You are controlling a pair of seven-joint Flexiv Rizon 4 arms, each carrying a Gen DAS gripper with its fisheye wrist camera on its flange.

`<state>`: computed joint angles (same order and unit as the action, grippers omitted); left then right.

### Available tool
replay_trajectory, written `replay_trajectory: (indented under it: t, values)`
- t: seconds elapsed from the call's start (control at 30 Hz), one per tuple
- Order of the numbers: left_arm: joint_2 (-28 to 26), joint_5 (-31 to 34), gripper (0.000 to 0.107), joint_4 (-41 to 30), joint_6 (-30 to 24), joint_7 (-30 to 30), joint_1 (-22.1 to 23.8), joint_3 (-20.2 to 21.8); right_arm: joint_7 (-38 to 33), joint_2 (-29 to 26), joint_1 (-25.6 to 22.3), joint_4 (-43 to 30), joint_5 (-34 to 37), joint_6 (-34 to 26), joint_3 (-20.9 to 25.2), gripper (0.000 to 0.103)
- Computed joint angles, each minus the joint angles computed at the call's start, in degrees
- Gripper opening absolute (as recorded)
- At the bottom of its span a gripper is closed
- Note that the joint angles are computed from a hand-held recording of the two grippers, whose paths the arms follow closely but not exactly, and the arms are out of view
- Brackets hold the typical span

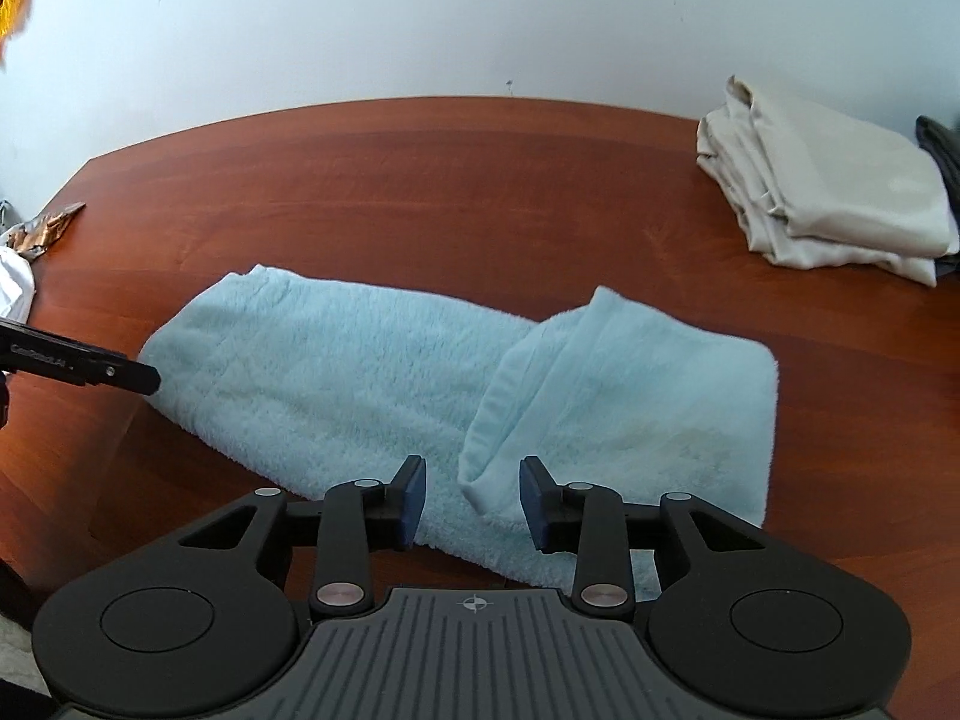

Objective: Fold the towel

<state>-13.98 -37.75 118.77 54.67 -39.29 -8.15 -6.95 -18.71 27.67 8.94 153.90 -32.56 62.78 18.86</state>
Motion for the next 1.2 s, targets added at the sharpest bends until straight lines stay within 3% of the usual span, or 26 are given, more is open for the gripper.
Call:
replay_trajectory:
  t: [0.07,0.13,0.2,0.27,0.37,0.53,0.77,0.83,0.93,1.1,1.2]
  values:
    - [-0.44,-0.01,0.047,-0.39,-0.61,0.07,0.02,-0.14,-0.16,-0.12,0.06,-0.24,0.2,-1.07,0.09,0.038]
    - [-0.8,0.28,0.042,-0.65,-0.52,-0.22,-0.16,-0.21,0.19,-0.24,0.0,-0.42,0.25,-2.1,0.17,0.038]
    - [-1.07,0.12,0.024,-0.68,-0.4,-0.44,-0.17,-0.31,1.29,-0.06,-0.63,-0.41,-0.17,-2.08,-0.04,0.038]
    - [-1.26,0.22,0.016,-0.93,-0.87,-1.14,-0.08,-0.25,1.9,-0.64,-1.65,-0.75,-1.14,-1.6,-0.69,0.039]
    - [-0.8,-1.46,0.016,-0.39,-0.45,-1.02,0.0,-0.58,1.38,-3.54,-3.85,-1.86,-3.99,0.37,-2.52,0.046]
    - [0.09,-3.08,0.016,0.51,0.76,-0.71,-0.44,-0.72,0.31,-9.97,-8.25,-3.86,-11.36,3.41,-5.32,0.047]
    - [0.54,-3.83,0.017,0.83,0.95,-2.1,-0.85,-0.41,-1.13,-14.83,-10.27,-4.61,-16.67,7.02,-8.3,0.047]
    - [0.5,-3.93,0.019,0.77,0.96,-2.64,-0.91,-0.37,-2.63,-15.57,-9.88,-4.61,-15.62,7.67,-8.89,0.045]
    - [0.33,-4.11,0.026,0.58,0.6,-3.35,-0.88,-0.37,-3.55,-15.45,-10.17,-4.03,-13.94,9.48,-9.45,0.009]
    - [-0.25,-3.63,0.031,0.03,-0.1,-4.28,-0.78,-0.41,-1.89,-12.35,-11.42,-2.63,-11.4,13.11,-8.9,0.008]
    - [-0.41,-5.03,0.028,0.18,-0.01,-3.12,-0.56,-0.86,-10.18,-11.86,-6.22,-3.25,0.66,12.3,-9.88,0.013]
